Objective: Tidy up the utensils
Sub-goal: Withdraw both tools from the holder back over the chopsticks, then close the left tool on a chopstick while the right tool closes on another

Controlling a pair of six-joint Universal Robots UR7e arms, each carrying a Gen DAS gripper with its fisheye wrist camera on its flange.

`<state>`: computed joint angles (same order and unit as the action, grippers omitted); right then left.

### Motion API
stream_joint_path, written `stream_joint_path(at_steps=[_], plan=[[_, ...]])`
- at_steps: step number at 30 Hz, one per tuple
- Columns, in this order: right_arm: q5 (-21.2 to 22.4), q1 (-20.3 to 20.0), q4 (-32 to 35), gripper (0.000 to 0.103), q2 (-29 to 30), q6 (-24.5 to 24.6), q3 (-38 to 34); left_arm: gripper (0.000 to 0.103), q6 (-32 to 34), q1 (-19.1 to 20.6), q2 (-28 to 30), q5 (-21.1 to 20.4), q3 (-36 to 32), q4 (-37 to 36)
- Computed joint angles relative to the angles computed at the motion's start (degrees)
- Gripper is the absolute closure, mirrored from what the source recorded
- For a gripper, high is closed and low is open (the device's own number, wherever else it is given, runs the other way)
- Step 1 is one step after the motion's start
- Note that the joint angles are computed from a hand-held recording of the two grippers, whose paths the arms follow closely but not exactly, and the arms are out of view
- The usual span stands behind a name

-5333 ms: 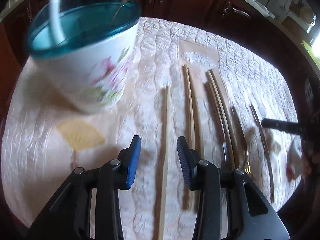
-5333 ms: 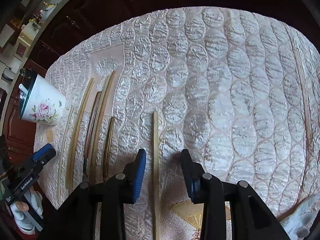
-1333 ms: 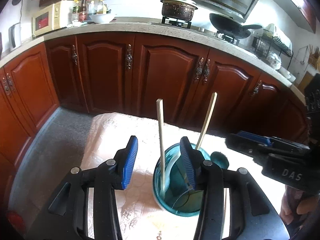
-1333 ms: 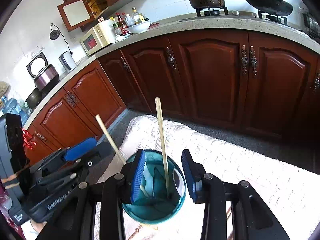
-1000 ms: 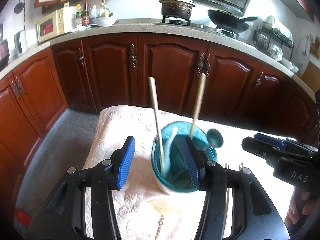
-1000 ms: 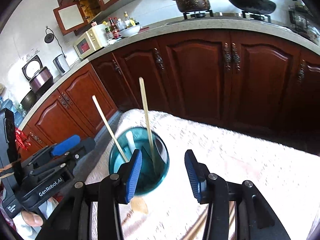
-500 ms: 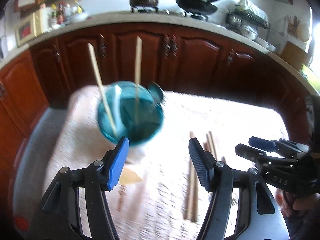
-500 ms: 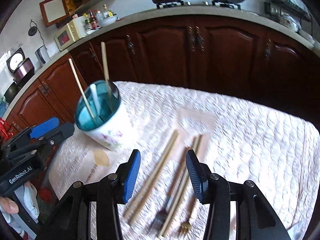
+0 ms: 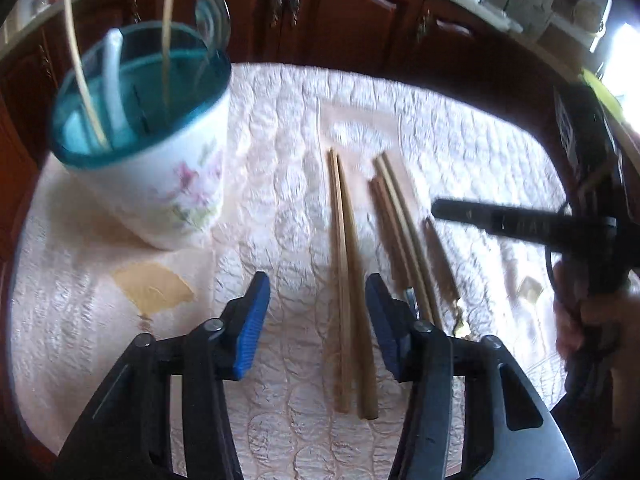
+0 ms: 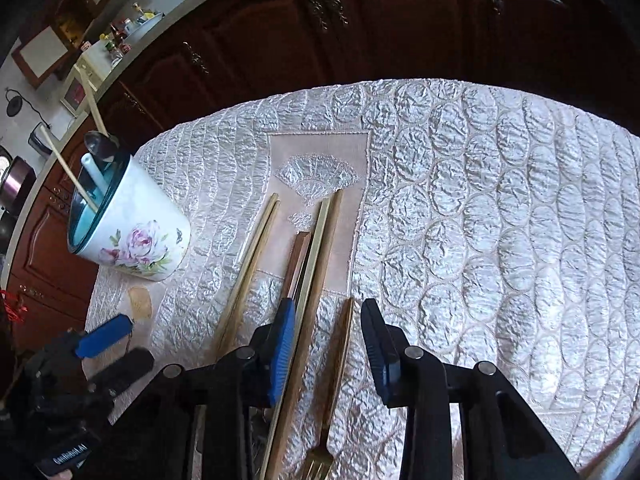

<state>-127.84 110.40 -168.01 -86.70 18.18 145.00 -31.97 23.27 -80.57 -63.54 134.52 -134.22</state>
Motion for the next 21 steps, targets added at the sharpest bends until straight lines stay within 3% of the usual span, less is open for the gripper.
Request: stream_joint_path(at_steps=[2, 8, 10, 12, 13, 15, 21], plan=[[1.8, -2.4, -1.6, 0.072, 1.8, -1.8, -0.7, 0.059, 1.2, 1.7, 2.0, -2.5, -0.4, -0.7], [5.3, -7.3, -4.1, 0.076, 5.6, -4.1, -1.9, 0.065, 2.6, 3.0, 6.9, -2.5, -1.3, 0.2], [5.9, -7.8, -4.1, 0.091, 5.5, -4.2, -2.1, 0.065, 3.2, 3.0, 7.7, -1.6, -1.3, -0.9], [8.2, -8.8, -3.7, 0.097, 3.8, -4.7, -1.6, 0.072, 3.0, 3.4, 8.3, -1.5, -1.6, -1.7], [7.5, -8.6, -3.0, 0.097, 3.3, -5.2, -1.4, 0.083, 2.8, 3.8, 8.6, -1.5, -1.8, -2.1], [6.6, -8.2, -1.7, 0.097, 2.0, -5.0, -0.8, 0.096, 2.4, 5.1, 8.4, -2.3, -2.3, -2.3], [7.1, -7.7, 6.5, 0.097, -7.0, -4.0, 3.3, 0.098, 1.5, 5.2, 2.2, -5.9, 0.1, 1.4]])
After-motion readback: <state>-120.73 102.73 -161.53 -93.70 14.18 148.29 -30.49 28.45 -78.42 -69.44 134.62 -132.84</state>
